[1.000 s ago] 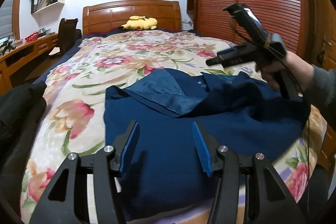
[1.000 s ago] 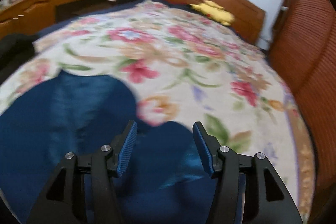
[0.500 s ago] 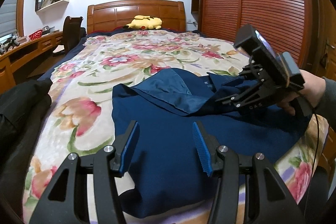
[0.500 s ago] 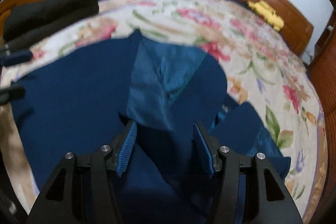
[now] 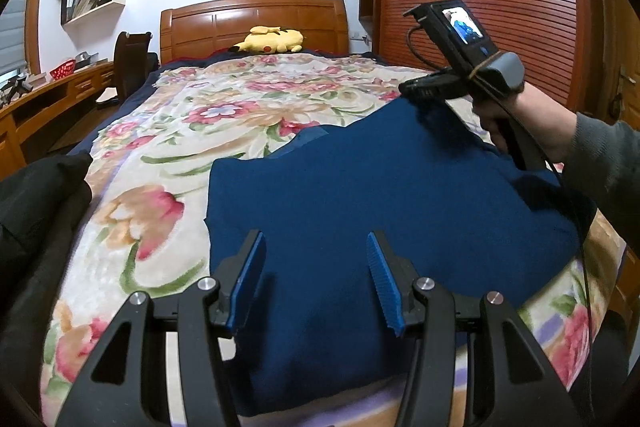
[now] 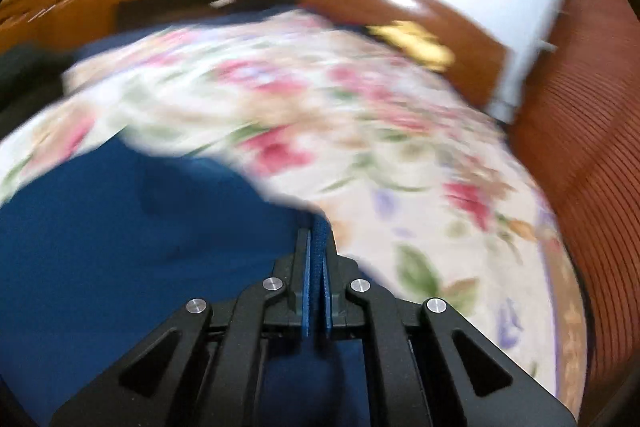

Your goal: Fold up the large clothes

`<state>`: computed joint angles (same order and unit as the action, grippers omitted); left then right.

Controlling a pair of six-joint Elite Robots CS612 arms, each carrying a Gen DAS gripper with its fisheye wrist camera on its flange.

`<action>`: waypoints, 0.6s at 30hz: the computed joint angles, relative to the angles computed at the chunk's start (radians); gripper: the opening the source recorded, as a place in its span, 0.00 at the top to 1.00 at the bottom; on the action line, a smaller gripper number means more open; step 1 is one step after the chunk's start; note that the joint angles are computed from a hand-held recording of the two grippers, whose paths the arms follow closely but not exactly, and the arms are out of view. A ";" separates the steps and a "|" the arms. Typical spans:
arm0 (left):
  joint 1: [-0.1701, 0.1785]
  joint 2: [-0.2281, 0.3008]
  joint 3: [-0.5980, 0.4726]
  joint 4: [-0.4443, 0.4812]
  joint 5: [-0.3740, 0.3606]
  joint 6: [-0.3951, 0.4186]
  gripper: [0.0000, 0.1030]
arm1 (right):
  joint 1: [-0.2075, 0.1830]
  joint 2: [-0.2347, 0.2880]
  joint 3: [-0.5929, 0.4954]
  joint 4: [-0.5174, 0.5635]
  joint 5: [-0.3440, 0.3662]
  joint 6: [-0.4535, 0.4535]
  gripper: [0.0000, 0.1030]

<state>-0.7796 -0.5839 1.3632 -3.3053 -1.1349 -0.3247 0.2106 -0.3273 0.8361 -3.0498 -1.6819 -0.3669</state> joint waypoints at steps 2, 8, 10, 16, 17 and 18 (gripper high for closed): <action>-0.001 0.001 -0.001 -0.001 -0.002 0.002 0.50 | -0.009 0.003 -0.018 0.036 0.003 0.023 0.77; -0.005 0.003 -0.005 -0.012 -0.011 0.016 0.50 | -0.051 -0.062 0.094 -0.010 0.025 0.068 0.36; -0.007 0.004 -0.007 -0.014 -0.014 0.021 0.50 | -0.072 -0.087 0.139 -0.013 0.020 0.094 0.35; -0.010 0.008 -0.016 -0.009 -0.018 0.026 0.50 | -0.119 -0.111 0.200 0.079 -0.013 0.137 0.35; -0.010 0.010 -0.018 -0.006 -0.018 0.026 0.50 | -0.125 -0.110 0.199 0.109 -0.007 0.150 0.35; -0.010 0.011 -0.020 -0.001 -0.018 0.026 0.50 | -0.132 -0.106 0.195 0.137 -0.005 0.164 0.35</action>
